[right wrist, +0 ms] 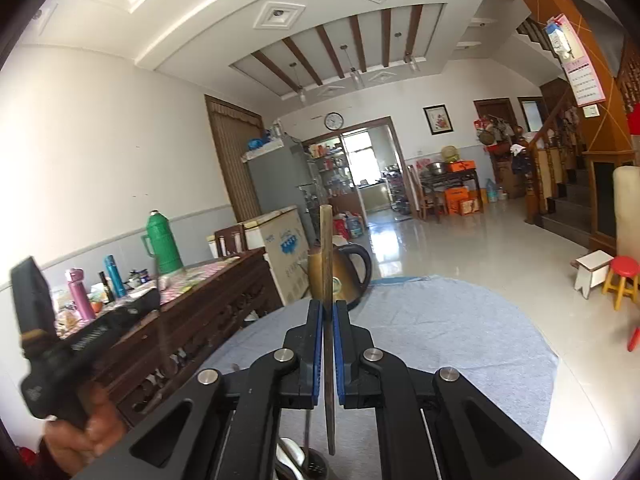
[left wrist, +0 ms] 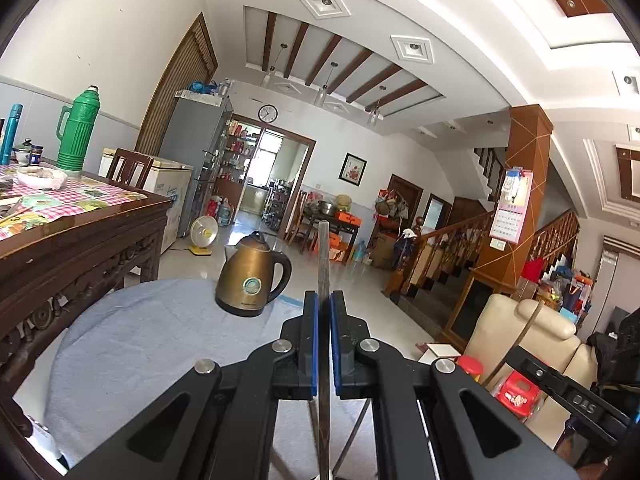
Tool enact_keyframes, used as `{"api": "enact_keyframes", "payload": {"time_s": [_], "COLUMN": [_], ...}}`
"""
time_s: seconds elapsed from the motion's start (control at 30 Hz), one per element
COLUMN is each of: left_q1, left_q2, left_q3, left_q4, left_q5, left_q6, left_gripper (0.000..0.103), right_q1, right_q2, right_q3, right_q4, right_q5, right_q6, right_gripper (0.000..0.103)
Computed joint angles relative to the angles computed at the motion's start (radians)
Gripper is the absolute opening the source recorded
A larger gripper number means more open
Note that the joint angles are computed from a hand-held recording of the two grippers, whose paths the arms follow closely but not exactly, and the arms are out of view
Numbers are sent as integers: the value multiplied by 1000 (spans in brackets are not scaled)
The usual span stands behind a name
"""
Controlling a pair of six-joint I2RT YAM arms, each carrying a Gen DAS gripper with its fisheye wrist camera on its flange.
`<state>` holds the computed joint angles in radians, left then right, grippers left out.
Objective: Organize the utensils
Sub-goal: 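Raise both chopsticks upright and carry them over the cup with both tools, then lower both chopsticks into the cup and open both tools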
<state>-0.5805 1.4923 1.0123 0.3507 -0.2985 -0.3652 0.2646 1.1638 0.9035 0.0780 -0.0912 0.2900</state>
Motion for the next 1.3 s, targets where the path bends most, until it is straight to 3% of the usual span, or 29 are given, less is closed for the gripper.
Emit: {"api": "enact_keyframes", "payload": {"time_s": [0.37, 0.6, 0.93, 1.13, 1.3], "left_q1": [-65, -80, -123, -115, -130], "left_q2": [140, 197, 218, 190, 180], "left_q3": [47, 54, 31, 43, 57], "left_q4": [81, 73, 104, 88, 155], "left_q5": [-78, -91, -167, -142, -181], "left_q6": [29, 2, 25, 10, 75], "left_gripper": [5, 5, 5, 5, 5], "right_q1": [19, 18, 20, 21, 11], "right_q2": [12, 46, 91, 110, 123], "right_q3": [-24, -38, -34, -27, -36], "right_q4": [-16, -19, -31, -45, -30], "right_q5": [-64, -79, -92, -90, -103], "right_q6": [0, -11, -8, -9, 2], "right_gripper": [6, 6, 6, 6, 6]}}
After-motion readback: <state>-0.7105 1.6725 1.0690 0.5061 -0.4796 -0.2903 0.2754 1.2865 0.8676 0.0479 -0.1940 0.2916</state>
